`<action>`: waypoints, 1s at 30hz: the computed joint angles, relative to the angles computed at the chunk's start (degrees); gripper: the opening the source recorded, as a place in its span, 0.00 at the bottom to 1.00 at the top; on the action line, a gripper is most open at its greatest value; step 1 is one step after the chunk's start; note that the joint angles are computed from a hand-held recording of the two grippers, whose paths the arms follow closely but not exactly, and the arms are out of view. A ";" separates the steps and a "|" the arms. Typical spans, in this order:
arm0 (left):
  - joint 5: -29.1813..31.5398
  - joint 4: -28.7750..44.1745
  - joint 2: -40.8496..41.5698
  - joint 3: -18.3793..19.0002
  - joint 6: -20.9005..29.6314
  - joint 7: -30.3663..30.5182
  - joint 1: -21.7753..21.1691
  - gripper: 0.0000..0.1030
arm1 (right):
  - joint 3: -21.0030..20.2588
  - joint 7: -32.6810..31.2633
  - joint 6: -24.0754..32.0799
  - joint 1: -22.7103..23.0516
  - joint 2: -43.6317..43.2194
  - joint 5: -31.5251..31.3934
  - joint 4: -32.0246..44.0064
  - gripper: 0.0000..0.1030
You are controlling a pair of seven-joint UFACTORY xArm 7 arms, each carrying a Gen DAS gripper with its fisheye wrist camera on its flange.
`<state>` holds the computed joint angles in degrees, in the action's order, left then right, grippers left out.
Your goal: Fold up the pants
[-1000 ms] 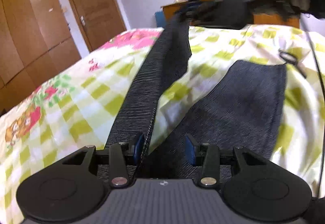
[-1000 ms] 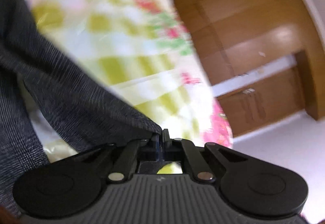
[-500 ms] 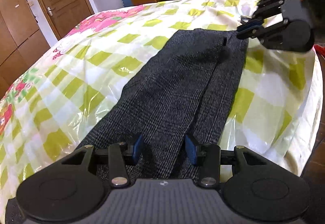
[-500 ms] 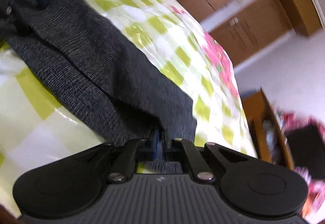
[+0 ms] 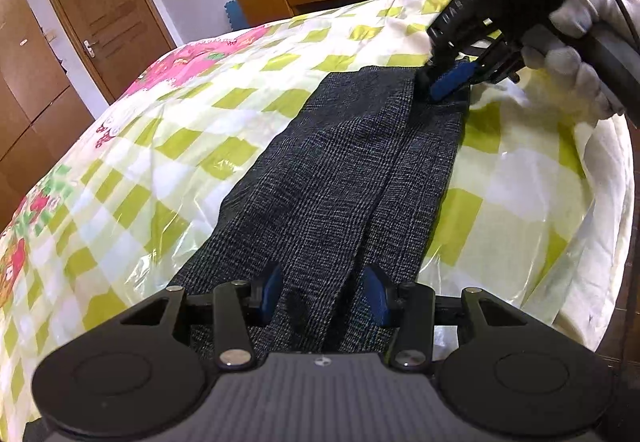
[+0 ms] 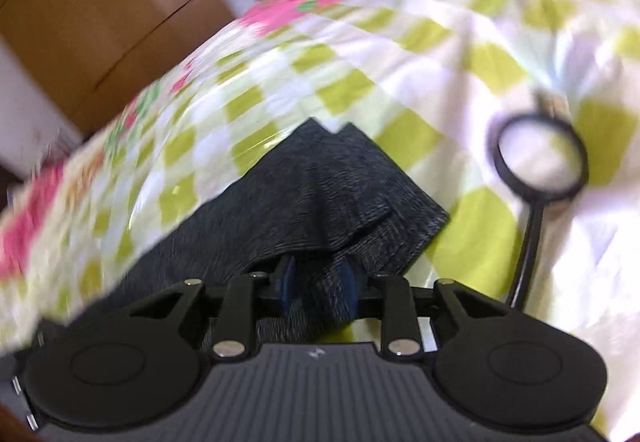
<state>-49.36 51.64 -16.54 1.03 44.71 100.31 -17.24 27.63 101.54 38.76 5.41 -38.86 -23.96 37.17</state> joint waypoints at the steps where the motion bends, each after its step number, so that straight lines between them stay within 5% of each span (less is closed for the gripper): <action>1: -0.11 -0.14 -0.08 -0.03 -0.10 0.16 -0.05 0.56 | 0.10 2.43 -2.51 -0.54 -0.75 0.14 -1.49 0.27; 5: -0.50 -0.31 -0.08 0.04 0.05 0.59 -0.18 0.56 | 1.29 12.39 -13.02 -3.39 -6.19 2.16 -7.98 0.28; 11: -0.60 -0.13 -0.03 -0.02 0.07 0.28 -0.13 0.56 | 4.96 20.09 -21.48 -9.20 -13.00 6.23 -14.03 0.29; 30: -0.69 -0.49 -0.06 -0.16 -0.15 0.01 -0.07 0.56 | 11.39 29.25 -23.08 -13.78 -23.84 12.07 -19.24 0.40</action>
<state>-50.05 51.15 -16.60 0.87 44.56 100.32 -17.31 39.01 130.78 15.68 -8.38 -62.71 -11.89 17.93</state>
